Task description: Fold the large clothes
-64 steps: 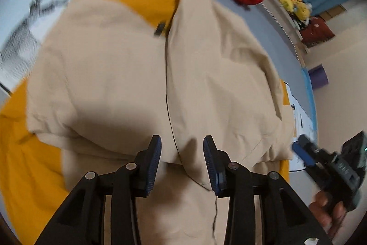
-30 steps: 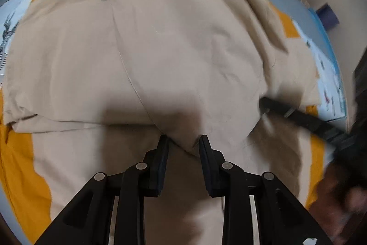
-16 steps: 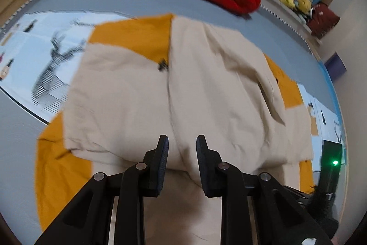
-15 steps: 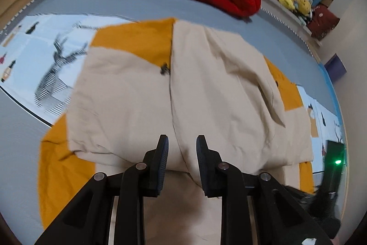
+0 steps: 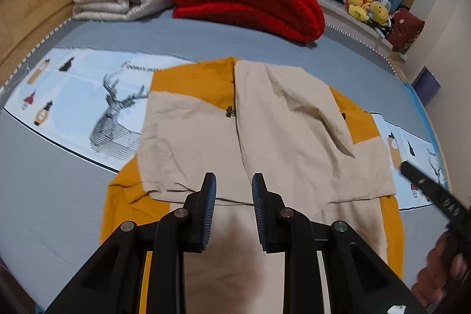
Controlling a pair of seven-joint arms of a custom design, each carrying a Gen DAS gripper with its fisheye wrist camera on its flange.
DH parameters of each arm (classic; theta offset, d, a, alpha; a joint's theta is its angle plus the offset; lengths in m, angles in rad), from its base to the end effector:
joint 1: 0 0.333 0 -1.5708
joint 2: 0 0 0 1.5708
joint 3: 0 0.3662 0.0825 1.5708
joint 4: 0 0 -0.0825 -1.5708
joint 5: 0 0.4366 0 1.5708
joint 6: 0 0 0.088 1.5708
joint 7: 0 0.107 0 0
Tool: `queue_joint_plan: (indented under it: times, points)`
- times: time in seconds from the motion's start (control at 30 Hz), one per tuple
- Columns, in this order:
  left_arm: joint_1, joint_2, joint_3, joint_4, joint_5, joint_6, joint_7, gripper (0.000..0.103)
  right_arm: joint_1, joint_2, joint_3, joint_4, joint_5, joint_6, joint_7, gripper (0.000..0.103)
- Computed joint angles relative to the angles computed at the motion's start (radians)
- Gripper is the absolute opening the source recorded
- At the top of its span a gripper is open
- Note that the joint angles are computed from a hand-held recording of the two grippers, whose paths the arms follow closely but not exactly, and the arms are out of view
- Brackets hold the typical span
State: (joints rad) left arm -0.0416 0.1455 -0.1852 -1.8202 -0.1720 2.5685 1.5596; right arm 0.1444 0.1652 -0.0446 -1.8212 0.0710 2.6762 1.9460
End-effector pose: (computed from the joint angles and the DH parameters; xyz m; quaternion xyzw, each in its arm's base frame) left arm 0.6862 -0.1481 0.5547 -0.6422 0.7026 -0.2813 0.1215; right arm 0.7067 0.0706 0.5534 -0.5492 0.7639 -0.1570 0.3002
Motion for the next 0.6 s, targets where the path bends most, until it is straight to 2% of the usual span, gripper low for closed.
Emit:
queue_joint_plan:
  times: [0.13,0.17,0.23,0.3,0.33,0.4,0.53,0.6]
  points:
    - [0.006,-0.051,0.003,-0.051,-0.012,0.049,0.049,0.022,0.004,-0.085,-0.008,-0.067,-0.082,0.034,0.012,0.029]
    - [0.008,-0.064,0.004,-0.064,-0.027,0.062,0.077,0.021,-0.001,-0.103,-0.005,-0.078,-0.083,0.035,0.01,0.029]
    - [0.013,-0.094,0.007,-0.089,-0.071,0.083,0.148,0.013,-0.012,-0.133,-0.001,-0.098,-0.084,0.037,0.022,0.029]
    - [0.015,-0.135,0.018,-0.121,-0.147,0.1,0.237,0.012,-0.025,-0.175,0.006,-0.123,-0.069,0.052,0.017,0.027]
    - [0.016,-0.168,0.029,-0.144,-0.215,0.101,0.298,0.012,-0.032,-0.206,0.009,-0.141,-0.073,0.067,0.013,0.021]
    - [0.006,-0.226,0.063,-0.181,-0.316,0.085,0.378,0.011,-0.049,-0.271,0.02,-0.183,-0.092,0.102,0.008,0.02]
    - [-0.022,-0.351,0.146,-0.262,-0.403,0.033,0.48,0.011,-0.136,-0.445,0.072,-0.303,-0.164,0.168,0.062,0.018]
    - [-0.04,-0.427,0.194,-0.327,-0.437,0.011,0.56,0.011,-0.137,-0.534,0.06,-0.371,-0.108,0.193,0.032,0.018]
